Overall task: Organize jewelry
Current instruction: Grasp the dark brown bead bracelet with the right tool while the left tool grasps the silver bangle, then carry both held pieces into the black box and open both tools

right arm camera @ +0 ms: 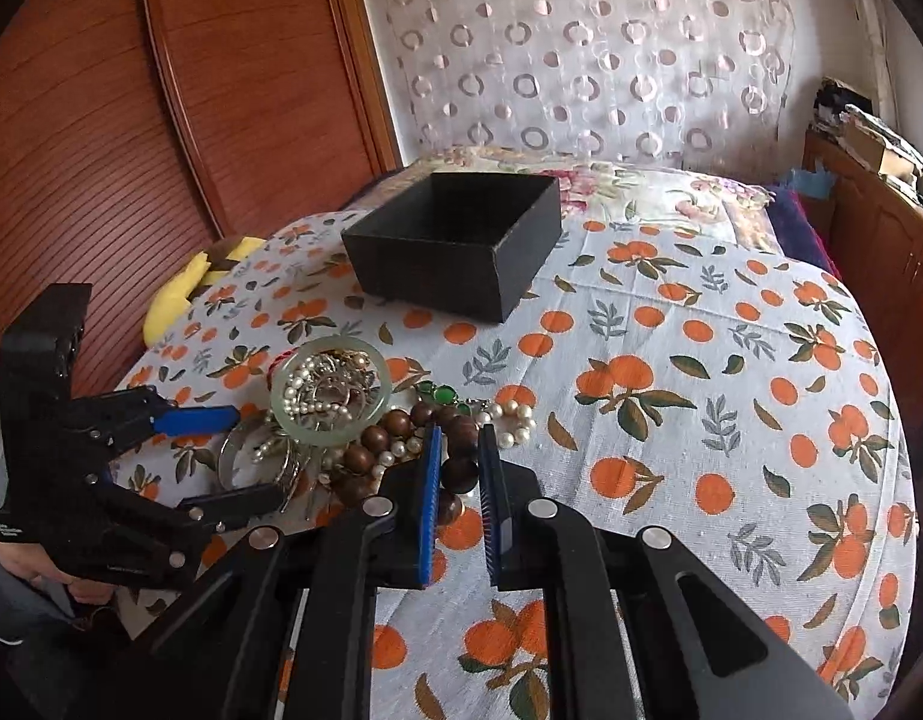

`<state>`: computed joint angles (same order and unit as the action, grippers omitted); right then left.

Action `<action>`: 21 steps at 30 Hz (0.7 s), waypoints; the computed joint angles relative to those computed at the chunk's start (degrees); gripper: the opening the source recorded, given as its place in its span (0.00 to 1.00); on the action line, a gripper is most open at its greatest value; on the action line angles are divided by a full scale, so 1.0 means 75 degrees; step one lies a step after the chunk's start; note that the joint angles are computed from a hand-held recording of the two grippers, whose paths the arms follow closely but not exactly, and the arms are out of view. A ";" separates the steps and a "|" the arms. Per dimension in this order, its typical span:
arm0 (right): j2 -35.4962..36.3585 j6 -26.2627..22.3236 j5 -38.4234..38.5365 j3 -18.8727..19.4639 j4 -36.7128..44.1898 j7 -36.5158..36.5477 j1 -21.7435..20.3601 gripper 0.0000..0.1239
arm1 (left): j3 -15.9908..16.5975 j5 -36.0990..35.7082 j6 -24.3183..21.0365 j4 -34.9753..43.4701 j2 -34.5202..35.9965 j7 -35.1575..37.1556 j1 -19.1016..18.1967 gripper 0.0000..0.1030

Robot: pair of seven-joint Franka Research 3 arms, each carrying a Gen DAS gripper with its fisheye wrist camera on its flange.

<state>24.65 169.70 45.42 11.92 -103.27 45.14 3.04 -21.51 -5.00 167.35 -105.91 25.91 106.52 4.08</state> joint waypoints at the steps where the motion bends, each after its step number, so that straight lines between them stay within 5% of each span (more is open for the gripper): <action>1: 0.0001 0.0003 0.0006 0.0010 -0.0004 -0.0007 -0.0006 0.11 | 0.0035 0.0013 0.0012 -0.0045 -0.0041 -0.0042 -0.0015 0.57; 13: -0.0006 0.0259 0.0087 0.0198 -0.0076 -0.0142 -0.0064 0.11 | 0.0179 0.0039 0.0529 -0.0666 -0.0523 -0.0282 0.0150 0.56; 21: -0.0084 0.0317 0.0376 0.0439 0.0109 -0.0665 -0.0161 0.11 | -0.0156 -0.0160 0.0803 -0.0552 -0.0521 -0.0285 0.0519 0.56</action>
